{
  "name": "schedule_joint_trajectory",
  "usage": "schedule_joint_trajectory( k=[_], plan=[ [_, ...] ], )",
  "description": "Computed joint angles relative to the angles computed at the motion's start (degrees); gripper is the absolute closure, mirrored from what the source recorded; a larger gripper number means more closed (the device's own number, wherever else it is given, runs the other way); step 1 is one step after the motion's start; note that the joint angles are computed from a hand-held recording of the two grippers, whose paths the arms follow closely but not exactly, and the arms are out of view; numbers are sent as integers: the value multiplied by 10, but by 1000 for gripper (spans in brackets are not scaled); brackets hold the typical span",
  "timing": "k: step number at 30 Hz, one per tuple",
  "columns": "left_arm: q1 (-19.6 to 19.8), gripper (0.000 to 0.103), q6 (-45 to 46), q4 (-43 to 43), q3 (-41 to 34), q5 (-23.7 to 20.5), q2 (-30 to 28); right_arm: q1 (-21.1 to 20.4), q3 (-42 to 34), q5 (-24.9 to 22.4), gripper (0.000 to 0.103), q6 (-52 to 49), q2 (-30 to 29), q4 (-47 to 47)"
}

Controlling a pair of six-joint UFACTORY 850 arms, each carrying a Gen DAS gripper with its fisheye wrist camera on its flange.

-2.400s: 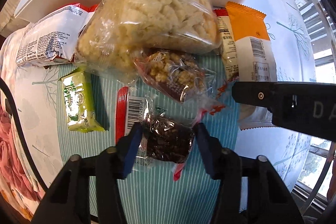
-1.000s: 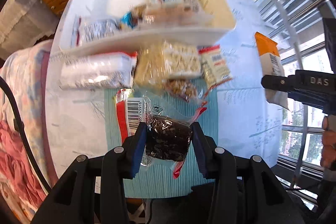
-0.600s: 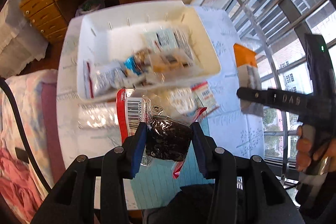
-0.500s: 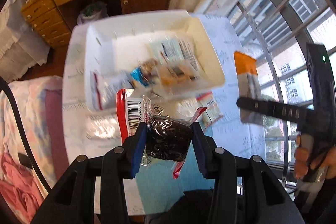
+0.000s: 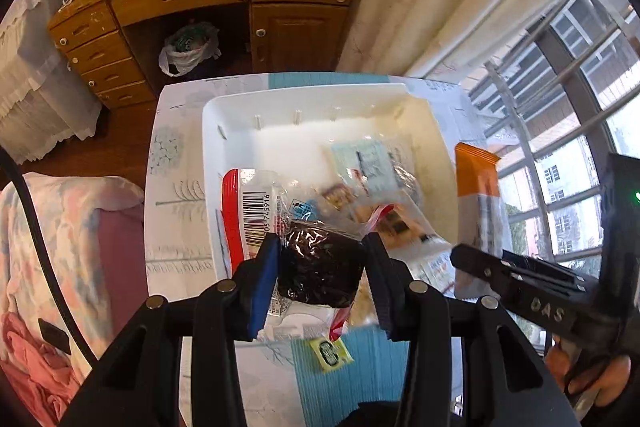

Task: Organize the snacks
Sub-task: 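Carry both snacks over the white tray and open both grippers to release, then withdraw both grippers from the tray over the remaining snacks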

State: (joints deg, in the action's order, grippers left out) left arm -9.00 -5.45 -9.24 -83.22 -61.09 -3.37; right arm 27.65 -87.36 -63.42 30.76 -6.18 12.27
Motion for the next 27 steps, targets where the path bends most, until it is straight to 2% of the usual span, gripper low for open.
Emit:
schedule_joint_trajectory(
  k=[6,16,18,19,20,23,27],
  plan=[
    [27,62,16,-21,6,22,-27,10,-20,-1,63,4,-35,-11],
    [23,60,42,-44,37,52,-39,12,-35,-11,62,-13,-72,6],
    [21,49,37,-37,35,49,-42,10,-36,-19,62,-16,-74,12],
    [19,38,33,-32,34,49,-42,8,-36,-24,62,-16,-75,14],
    [19,35,33,-34,35,51,-40,7,-36,-26,59,-16,-75,15],
    [18,31,32,-39,37,55,-34,3,-28,-25,51,-17,-67,20],
    [15,28,12,-35,43,61,-22,-2,-18,-22,48,-18,-54,24]
  ],
)
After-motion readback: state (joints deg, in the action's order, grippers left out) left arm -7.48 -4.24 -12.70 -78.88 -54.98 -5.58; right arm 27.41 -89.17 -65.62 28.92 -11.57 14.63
